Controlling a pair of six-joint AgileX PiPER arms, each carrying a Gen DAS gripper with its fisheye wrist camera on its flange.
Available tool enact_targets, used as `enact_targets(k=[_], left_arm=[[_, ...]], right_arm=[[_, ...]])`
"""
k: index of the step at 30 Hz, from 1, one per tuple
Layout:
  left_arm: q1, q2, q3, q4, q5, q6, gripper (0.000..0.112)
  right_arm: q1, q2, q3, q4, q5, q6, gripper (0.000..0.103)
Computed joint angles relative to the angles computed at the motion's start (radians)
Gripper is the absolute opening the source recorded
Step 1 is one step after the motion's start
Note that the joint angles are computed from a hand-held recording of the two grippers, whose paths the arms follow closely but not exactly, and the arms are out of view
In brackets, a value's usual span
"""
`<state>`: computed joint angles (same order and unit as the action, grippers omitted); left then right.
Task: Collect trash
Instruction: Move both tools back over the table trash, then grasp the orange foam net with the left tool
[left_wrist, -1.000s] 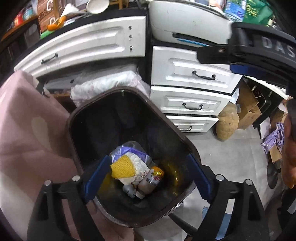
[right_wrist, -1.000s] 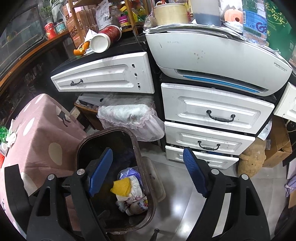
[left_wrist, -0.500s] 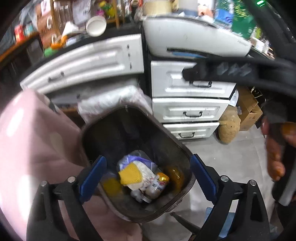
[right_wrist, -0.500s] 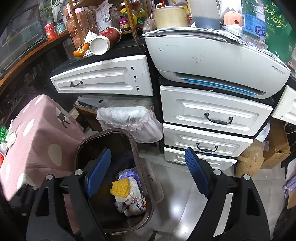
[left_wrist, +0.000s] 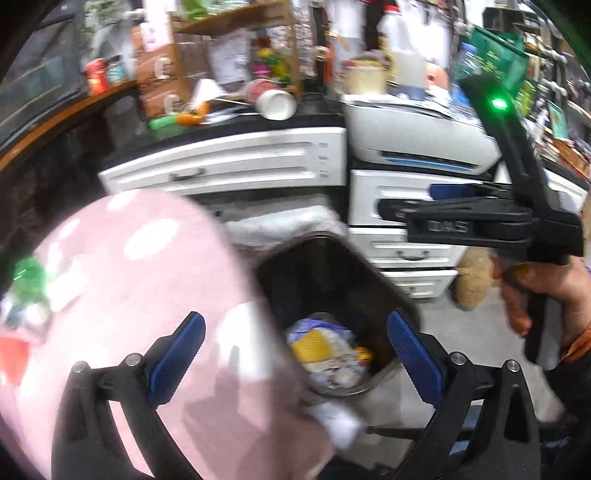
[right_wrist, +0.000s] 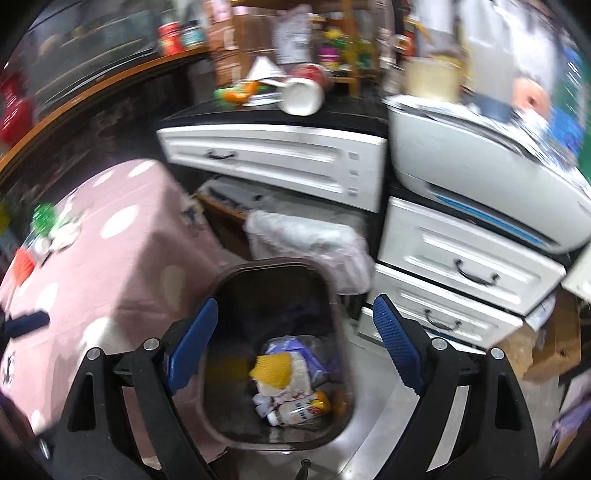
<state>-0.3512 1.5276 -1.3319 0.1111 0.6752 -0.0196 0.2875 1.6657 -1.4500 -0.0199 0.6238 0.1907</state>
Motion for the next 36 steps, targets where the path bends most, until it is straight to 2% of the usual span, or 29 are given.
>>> enact_targets(k=[7, 12, 16, 19, 24, 27, 30, 36], left_arm=[[0.256, -0.145, 0.108, -0.043, -0.023, 0.073, 0.098], [0.453, -0.182, 0.131, -0.079, -0.022, 0.137, 0.098], [0.632, -0.185, 0.129, -0.177, -0.009, 0.253, 0.097], [0.737, -0.15, 0.098, -0.201, -0.006, 0.298, 0.097], [0.855, -0.038, 0.003, -0.149, -0.001, 0.275, 0.097], [0.92, 0.045, -0.082, -0.179, 0.03, 0.301, 0.097], [0.956, 0.121, -0.17, -0.201, 0.066, 0.305, 0.097], [0.986, 0.245, -0.31, -0.238, 0.137, 0.293, 0.097]], right_arm=[[0.134, 0.071, -0.154, 0.093, 0.071, -0.11, 0.085], [0.231, 0.179, -0.345, 0.171, 0.152, -0.172, 0.085], [0.305, 0.265, -0.509, 0.203, 0.225, -0.19, 0.085], [0.348, 0.324, -0.629, 0.222, 0.281, -0.193, 0.085], [0.411, 0.382, -0.762, 0.205, 0.336, -0.185, 0.085], [0.437, 0.431, -0.861, 0.198, 0.393, -0.18, 0.085], [0.463, 0.473, -0.945, 0.18, 0.446, -0.179, 0.085], [0.487, 0.515, -1.022, 0.167, 0.499, -0.18, 0.085]])
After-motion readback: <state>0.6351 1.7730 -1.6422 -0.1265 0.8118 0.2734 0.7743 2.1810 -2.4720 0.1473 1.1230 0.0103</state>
